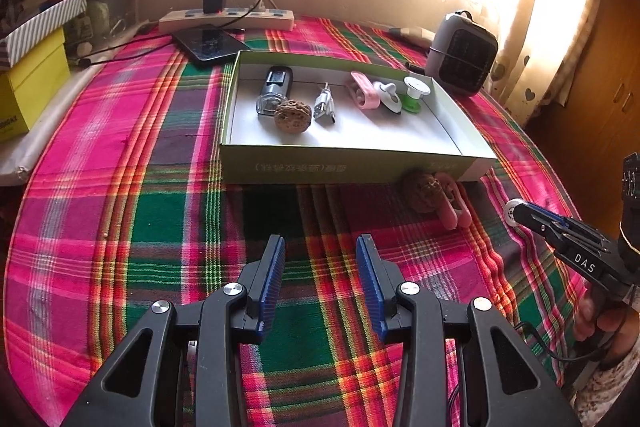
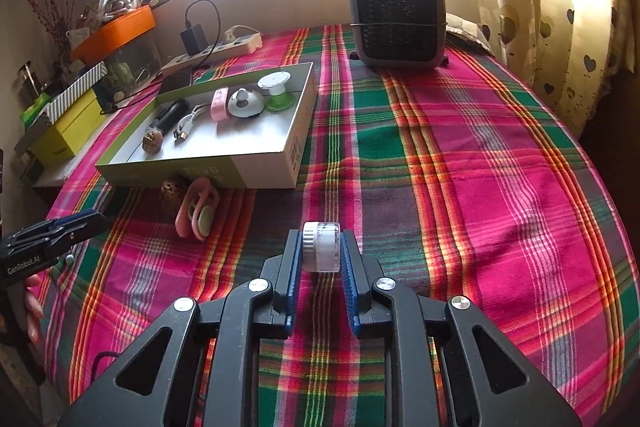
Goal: Organize objects
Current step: 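Close the right tool on the white round brush head beside the box, then lift the brush head with the right tool while left moves toward the walnut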
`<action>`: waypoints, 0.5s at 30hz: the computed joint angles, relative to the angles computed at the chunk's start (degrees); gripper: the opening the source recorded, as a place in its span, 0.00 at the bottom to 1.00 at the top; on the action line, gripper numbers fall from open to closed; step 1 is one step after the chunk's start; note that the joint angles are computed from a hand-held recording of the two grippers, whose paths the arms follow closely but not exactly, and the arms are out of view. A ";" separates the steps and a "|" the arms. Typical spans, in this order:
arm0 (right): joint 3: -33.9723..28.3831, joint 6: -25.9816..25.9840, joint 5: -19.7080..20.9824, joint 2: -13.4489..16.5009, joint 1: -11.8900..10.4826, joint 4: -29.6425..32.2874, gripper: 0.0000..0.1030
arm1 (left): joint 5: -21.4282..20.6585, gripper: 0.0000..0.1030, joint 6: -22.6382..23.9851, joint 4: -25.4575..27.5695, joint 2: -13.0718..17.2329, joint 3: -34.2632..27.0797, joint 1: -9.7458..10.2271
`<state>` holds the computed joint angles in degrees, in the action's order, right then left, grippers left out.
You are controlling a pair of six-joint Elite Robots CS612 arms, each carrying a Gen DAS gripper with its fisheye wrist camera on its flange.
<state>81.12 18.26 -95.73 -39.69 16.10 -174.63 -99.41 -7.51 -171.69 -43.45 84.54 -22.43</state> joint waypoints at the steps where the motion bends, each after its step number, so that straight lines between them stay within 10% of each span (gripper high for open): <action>1: -0.27 -0.53 0.38 0.13 0.08 0.11 0.19 | 0.26 0.34 -0.30 -0.05 -0.03 0.05 0.01; 15: -6.03 -4.39 7.51 2.97 0.86 2.76 0.19 | 0.70 0.34 -1.51 -0.29 -0.03 0.24 0.56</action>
<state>75.08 13.87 -88.22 -36.73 16.95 -171.87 -98.70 -9.01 -171.98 -43.47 84.78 -21.87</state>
